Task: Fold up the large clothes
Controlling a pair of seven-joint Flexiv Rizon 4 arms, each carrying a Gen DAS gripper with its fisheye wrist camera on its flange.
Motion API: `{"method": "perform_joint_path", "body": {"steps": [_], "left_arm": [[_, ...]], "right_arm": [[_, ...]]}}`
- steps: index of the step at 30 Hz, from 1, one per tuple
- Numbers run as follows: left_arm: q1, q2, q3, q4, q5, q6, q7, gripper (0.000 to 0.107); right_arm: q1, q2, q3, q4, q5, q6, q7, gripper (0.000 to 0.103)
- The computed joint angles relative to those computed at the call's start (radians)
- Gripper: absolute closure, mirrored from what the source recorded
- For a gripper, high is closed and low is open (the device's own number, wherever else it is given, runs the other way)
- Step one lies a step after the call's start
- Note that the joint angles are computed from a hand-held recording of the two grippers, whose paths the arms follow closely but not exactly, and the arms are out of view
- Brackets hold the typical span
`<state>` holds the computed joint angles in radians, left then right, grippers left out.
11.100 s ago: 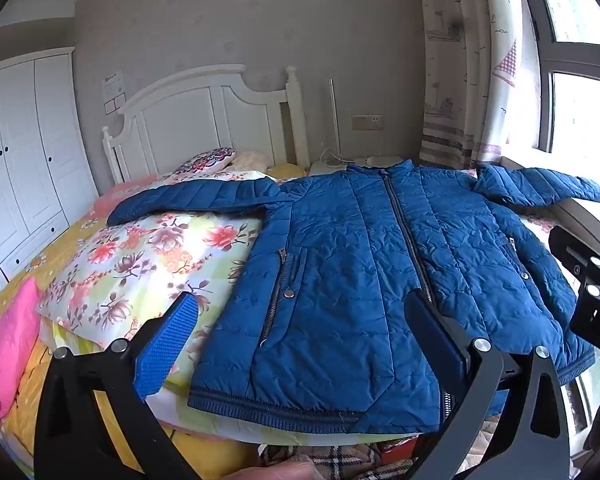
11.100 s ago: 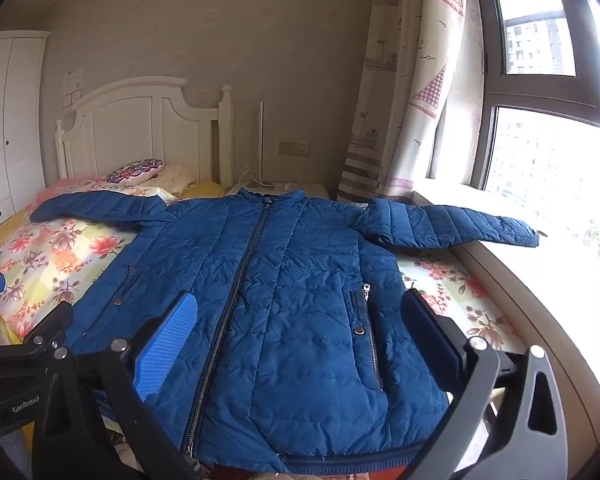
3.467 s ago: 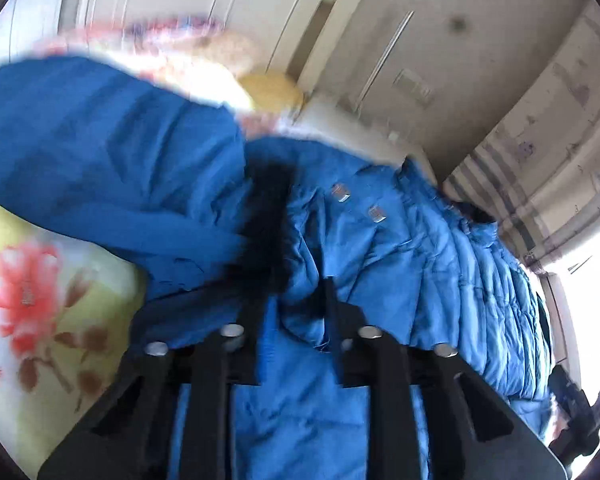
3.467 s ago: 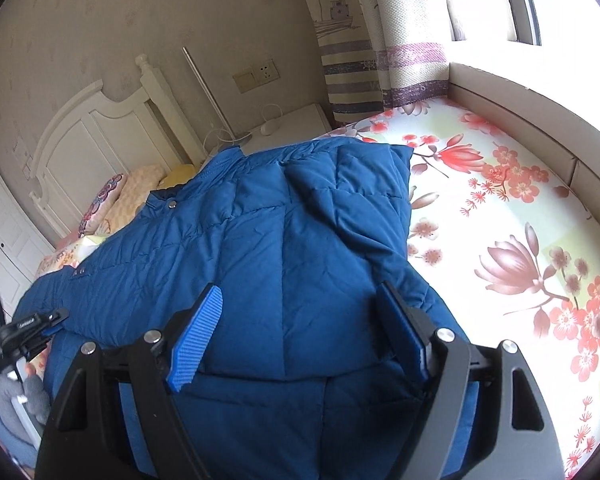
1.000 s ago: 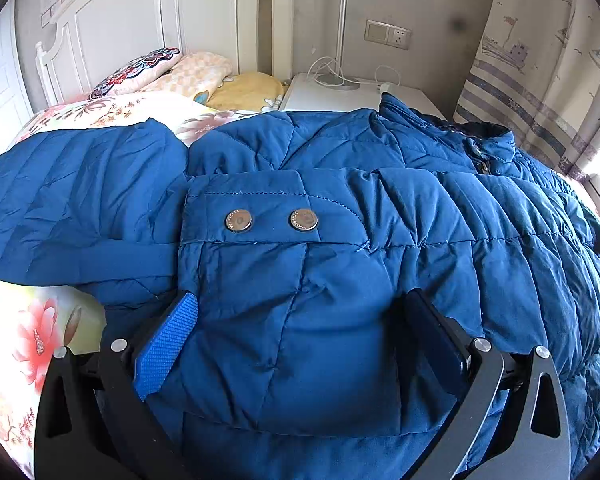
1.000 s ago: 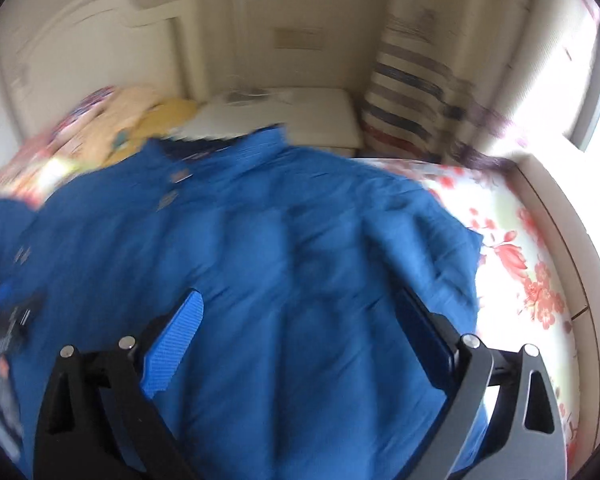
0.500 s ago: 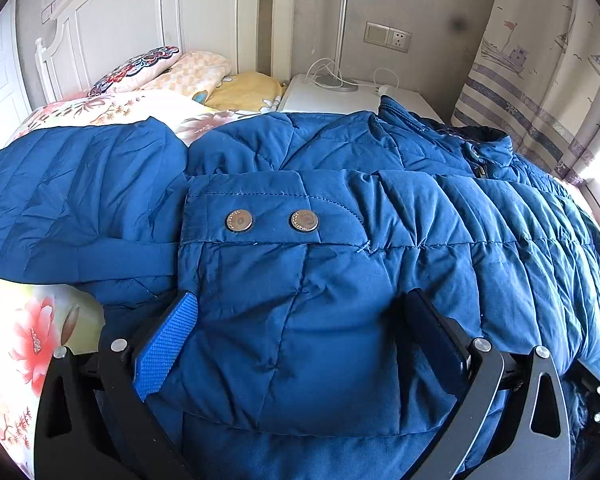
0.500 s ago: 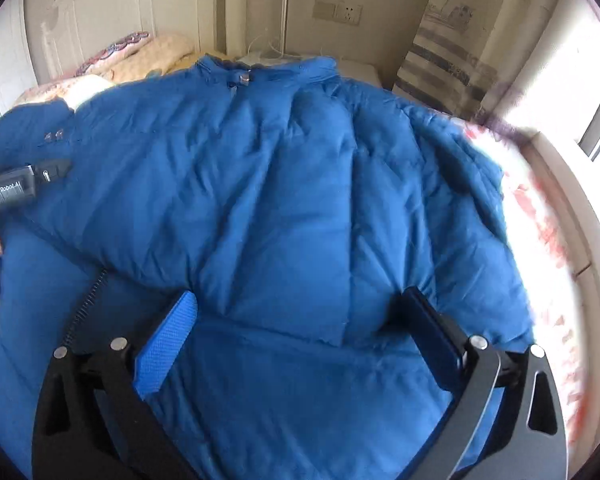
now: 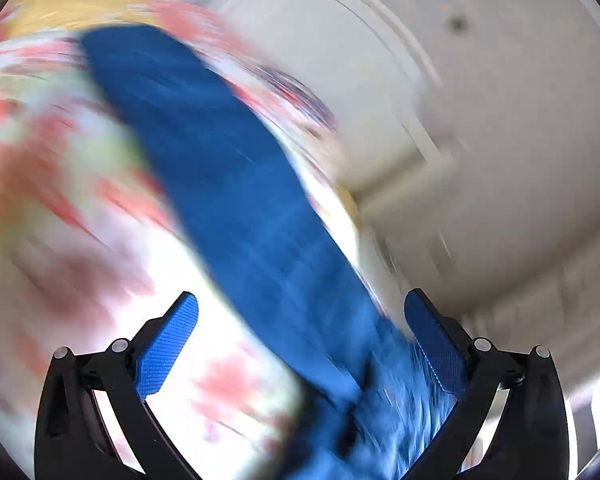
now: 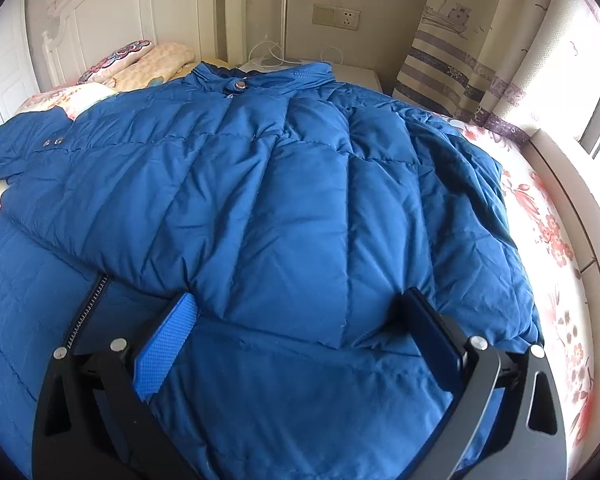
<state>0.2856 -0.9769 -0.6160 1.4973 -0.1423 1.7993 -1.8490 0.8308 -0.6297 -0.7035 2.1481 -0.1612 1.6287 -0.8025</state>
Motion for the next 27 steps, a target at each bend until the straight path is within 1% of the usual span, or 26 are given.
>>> {"method": "perform_joint_path", "body": {"steps": [1,2,3,4,5,6,7,8,9,10,11,12,13,15,16,18,19,20,21,22,23,24,25,27], "left_arm": [[0.009,0.007,0.031,-0.003,-0.025,-0.004,-0.017,0.008],[0.025,0.001,0.034,-0.013,-0.035,-0.013,-0.022,0.008],[0.065,-0.028,0.004,-0.040,-0.038,-0.037,-0.017,0.008],[0.105,-0.062,-0.044,-0.068,-0.031,-0.057,0.003,0.010],[0.128,-0.090,-0.076,-0.098,-0.033,-0.076,0.023,0.011],[0.132,-0.105,-0.077,-0.135,-0.052,-0.103,0.034,0.013],[0.131,-0.115,-0.078,-0.165,-0.075,-0.126,0.044,0.013],[0.139,-0.135,-0.101,-0.199,-0.094,-0.149,0.062,0.017],[0.157,-0.163,-0.151,-0.226,-0.097,-0.164,0.096,0.048],[0.157,-0.179,-0.180,-0.251,-0.148,-0.193,0.156,0.069],[0.152,-0.173,-0.176,-0.253,-0.167,-0.200,0.169,0.076],[0.134,-0.155,-0.140,-0.260,-0.125,-0.195,0.129,0.089],[0.119,-0.134,-0.122,-0.252,-0.127,-0.175,0.153,0.094],[0.104,-0.098,-0.152,-0.202,-0.065,-0.076,0.235,0.095],[0.097,-0.085,-0.170,-0.186,-0.027,-0.048,0.266,0.096],[0.099,-0.087,-0.283,-0.160,0.105,-0.018,0.360,0.097],[0.081,-0.080,-0.316,-0.153,0.160,-0.018,0.405,0.096],[0.058,-0.078,-0.353,-0.152,0.213,-0.035,0.461,0.096],[0.030,-0.079,-0.374,-0.158,0.232,-0.058,0.509,0.096],[-0.001,-0.077,-0.392,-0.156,0.253,-0.088,0.559,0.096],[-0.039,-0.074,-0.395,-0.163,0.261,-0.117,0.600,0.096],[-0.091,-0.070,-0.384,-0.174,0.267,-0.157,0.642,0.096],[-0.137,-0.069,-0.367,-0.188,0.264,-0.196,0.672,0.096],[-0.205,-0.081,-0.332,-0.208,0.247,-0.247,0.687,0.096]], "right_arm": [[0.003,0.000,-0.001,0.000,0.001,-0.002,0.002,0.002],[0.001,0.000,0.000,-0.001,0.001,-0.002,0.002,0.002],[0.005,-0.001,-0.004,0.000,0.000,-0.003,0.003,0.002],[0.005,-0.001,-0.003,0.000,0.000,-0.002,0.003,0.002],[0.006,0.000,-0.004,0.001,0.000,-0.002,0.003,0.002],[0.005,-0.001,-0.003,0.002,0.001,0.001,0.004,0.002],[0.003,0.000,-0.001,0.001,0.002,0.002,0.003,0.002],[0.001,-0.001,0.001,0.000,0.003,0.002,0.003,0.002],[-0.003,-0.001,0.005,0.000,0.002,0.003,0.001,0.002],[-0.007,0.000,0.009,-0.001,0.003,0.006,0.000,0.002],[-0.010,0.000,0.012,-0.001,0.004,0.008,-0.001,0.002],[-0.011,0.000,0.014,-0.001,0.007,0.013,-0.001,0.002],[-0.011,0.000,0.014,0.001,0.011,0.020,-0.002,0.002],[-0.011,-0.001,0.014,0.008,0.030,0.049,-0.004,0.003],[-0.008,-0.005,0.010,0.017,0.053,0.086,-0.003,0.004],[-0.017,-0.006,0.024,0.032,0.109,0.162,-0.010,0.006],[-0.023,-0.006,0.033,0.037,0.136,0.190,-0.012,0.007],[-0.030,-0.008,0.042,0.046,0.176,0.236,-0.006,0.007],[-0.035,-0.010,0.050,0.050,0.204,0.262,-0.007,0.008],[-0.051,-0.012,0.067,0.057,0.246,0.312,0.002,0.008],[-0.071,-0.010,0.090,0.060,0.276,0.344,0.007,0.008],[-0.099,-0.006,0.120,0.061,0.300,0.372,0.012,0.008],[-0.151,0.003,0.175,0.060,0.312,0.402,0.022,0.008],[-0.229,0.015,0.254,0.054,0.319,0.425,0.024,0.008]]}}
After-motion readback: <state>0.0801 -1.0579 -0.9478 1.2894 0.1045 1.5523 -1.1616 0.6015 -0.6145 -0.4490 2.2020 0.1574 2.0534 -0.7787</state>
